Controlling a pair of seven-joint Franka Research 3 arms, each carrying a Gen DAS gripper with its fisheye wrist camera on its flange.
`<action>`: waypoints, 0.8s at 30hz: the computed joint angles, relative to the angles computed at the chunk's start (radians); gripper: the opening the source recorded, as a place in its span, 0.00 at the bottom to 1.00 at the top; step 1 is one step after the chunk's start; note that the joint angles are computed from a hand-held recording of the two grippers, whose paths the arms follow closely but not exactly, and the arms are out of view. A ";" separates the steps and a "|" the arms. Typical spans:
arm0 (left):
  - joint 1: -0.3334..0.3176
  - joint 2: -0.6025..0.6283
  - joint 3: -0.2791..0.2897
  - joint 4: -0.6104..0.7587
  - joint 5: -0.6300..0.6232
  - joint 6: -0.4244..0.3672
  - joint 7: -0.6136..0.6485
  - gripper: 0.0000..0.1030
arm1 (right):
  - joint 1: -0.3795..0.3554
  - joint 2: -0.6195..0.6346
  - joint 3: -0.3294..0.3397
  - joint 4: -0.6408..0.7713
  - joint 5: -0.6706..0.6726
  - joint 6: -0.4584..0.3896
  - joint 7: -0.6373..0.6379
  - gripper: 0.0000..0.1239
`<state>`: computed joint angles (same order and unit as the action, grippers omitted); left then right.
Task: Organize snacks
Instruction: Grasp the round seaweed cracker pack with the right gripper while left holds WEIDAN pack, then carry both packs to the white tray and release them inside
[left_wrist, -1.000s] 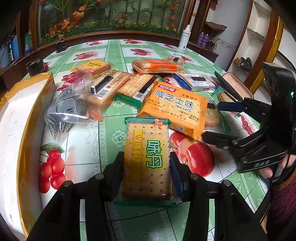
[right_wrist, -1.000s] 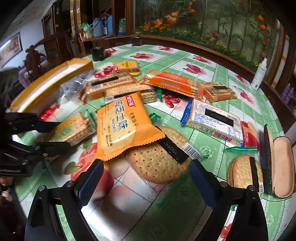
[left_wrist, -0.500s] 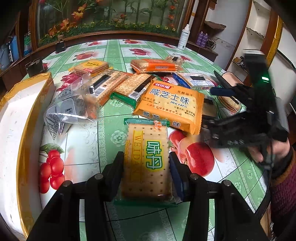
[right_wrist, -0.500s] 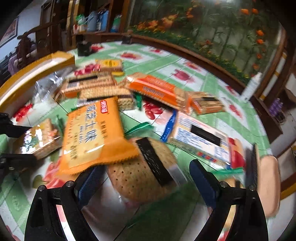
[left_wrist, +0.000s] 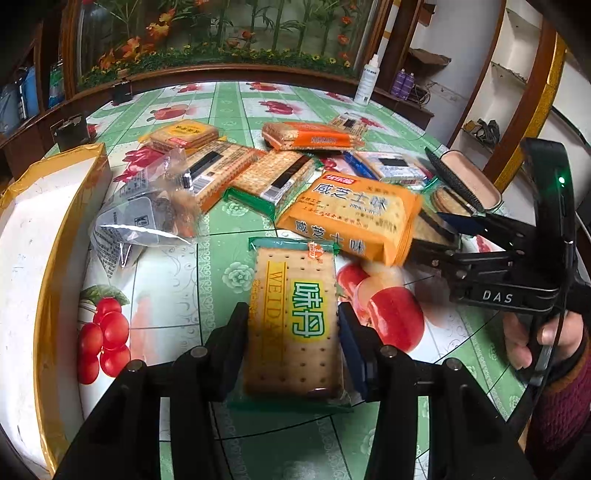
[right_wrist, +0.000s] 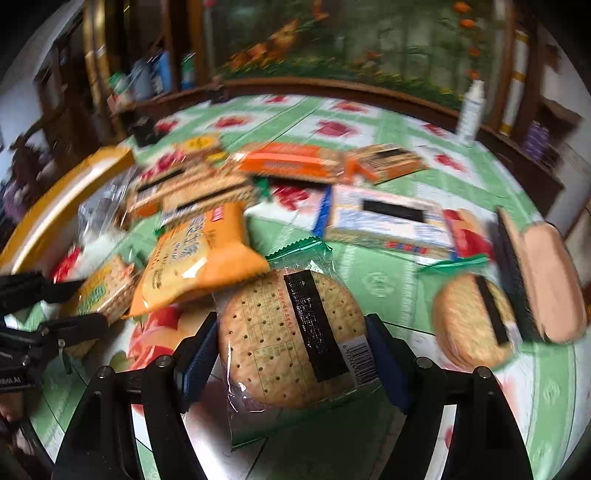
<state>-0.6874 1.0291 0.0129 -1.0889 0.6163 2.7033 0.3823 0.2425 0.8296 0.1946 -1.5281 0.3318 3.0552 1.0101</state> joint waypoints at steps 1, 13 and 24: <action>-0.006 -0.006 0.011 -0.011 0.010 0.015 -0.012 0.46 | -0.006 -0.009 0.007 -0.020 0.015 0.034 0.008 0.65; -0.131 -0.092 0.153 -0.098 0.242 -0.065 -0.295 0.46 | -0.464 0.033 0.550 -0.217 -0.092 0.318 -0.002 0.65; -0.126 -0.335 0.127 -0.376 0.483 -0.133 -0.545 0.46 | -0.516 0.032 0.659 -0.254 -0.244 0.223 0.091 0.65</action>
